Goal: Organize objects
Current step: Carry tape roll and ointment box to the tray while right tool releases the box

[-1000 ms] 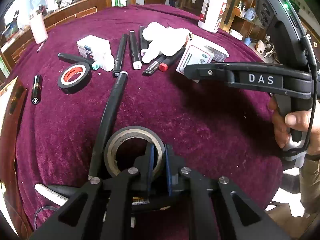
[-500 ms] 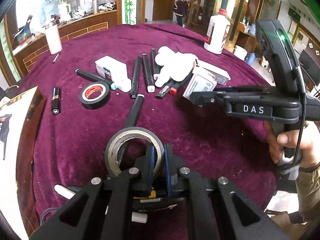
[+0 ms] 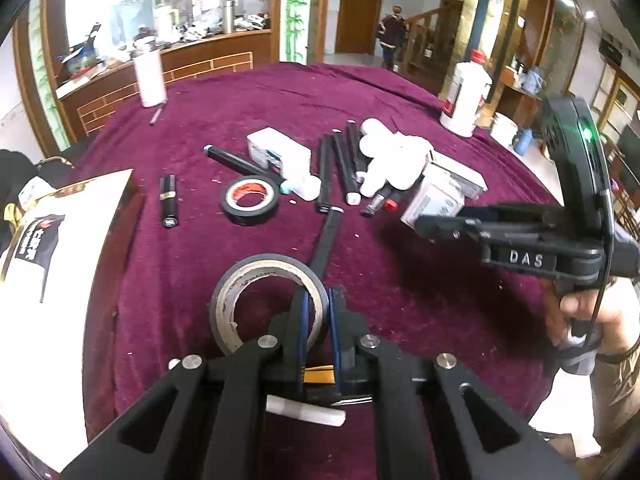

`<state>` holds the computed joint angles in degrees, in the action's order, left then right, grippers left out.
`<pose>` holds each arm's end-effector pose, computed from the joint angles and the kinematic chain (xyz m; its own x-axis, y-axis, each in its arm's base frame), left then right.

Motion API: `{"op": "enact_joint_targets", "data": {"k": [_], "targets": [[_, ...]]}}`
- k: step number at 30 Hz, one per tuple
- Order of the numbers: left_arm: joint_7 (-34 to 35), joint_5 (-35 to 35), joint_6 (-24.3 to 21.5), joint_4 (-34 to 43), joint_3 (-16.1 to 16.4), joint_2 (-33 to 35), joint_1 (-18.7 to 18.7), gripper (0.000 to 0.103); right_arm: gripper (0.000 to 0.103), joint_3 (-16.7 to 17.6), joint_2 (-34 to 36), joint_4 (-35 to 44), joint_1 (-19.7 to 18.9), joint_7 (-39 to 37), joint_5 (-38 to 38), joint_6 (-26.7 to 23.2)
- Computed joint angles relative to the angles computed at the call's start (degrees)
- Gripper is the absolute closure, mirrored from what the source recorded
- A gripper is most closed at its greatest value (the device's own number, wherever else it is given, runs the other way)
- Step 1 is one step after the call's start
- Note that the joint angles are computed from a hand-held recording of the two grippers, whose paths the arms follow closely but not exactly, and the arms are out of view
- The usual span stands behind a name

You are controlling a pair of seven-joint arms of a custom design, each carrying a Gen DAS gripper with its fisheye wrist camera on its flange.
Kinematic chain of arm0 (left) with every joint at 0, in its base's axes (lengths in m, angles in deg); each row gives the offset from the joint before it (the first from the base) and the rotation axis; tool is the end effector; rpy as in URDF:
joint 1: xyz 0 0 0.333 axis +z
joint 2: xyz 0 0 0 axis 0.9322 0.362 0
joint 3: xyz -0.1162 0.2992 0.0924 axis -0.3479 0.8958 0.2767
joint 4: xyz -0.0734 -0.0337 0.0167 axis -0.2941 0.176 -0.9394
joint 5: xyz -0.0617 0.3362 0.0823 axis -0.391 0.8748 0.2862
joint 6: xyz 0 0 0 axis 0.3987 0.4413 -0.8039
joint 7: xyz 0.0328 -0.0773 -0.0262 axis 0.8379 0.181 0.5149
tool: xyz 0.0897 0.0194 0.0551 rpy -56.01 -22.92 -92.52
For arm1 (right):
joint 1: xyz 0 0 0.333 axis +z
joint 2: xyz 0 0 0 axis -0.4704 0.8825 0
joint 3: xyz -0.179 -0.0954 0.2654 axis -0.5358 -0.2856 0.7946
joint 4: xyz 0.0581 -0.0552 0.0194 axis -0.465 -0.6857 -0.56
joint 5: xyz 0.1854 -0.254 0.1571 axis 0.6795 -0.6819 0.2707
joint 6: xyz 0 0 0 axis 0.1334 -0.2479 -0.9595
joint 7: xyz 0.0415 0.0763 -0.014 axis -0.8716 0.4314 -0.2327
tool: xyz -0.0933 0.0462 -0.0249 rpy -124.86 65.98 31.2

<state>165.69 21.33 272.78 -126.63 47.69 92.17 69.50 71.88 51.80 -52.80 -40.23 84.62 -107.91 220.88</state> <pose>0.5155 -0.2288 0.3584 -0.5204 -0.8504 0.0772 -0.6909 0.3662 -0.6234 0.4802 0.0399 0.3342 0.0839 -0.9600 -0.2670 -0.7796 0.1036 -0.6176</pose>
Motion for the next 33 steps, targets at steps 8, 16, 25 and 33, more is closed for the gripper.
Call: {"op": "enact_joint_targets", "data": {"k": [8, 16, 25, 33], "targets": [[-1.8, -2.6, 1.1, -2.4, -2.0, -3.8, 3.7, 0.094, 0.061, 0.5, -0.6, 0.3, 1.0, -0.3, -0.3, 0.1], [-1.3, -8.1, 1.2, -5.9, -2.8, -8.4, 6.7, 0.094, 0.061, 1.6, 0.2, 2.2, 1.6, 1.6, -2.9, 0.3], [6.4, -20.7, 0.1, -7.1, -3.6, -12.2, 10.4, 0.094, 0.060, 4.0, 1.3, 5.9, 2.4, 4.6, -6.9, -1.0], [3.5, -19.1, -0.1, -8.0, 7.0, -13.9, 3.5, 0.094, 0.060, 9.2, 3.0, 10.8, 0.8, 9.2, -13.2, -3.6]]}}
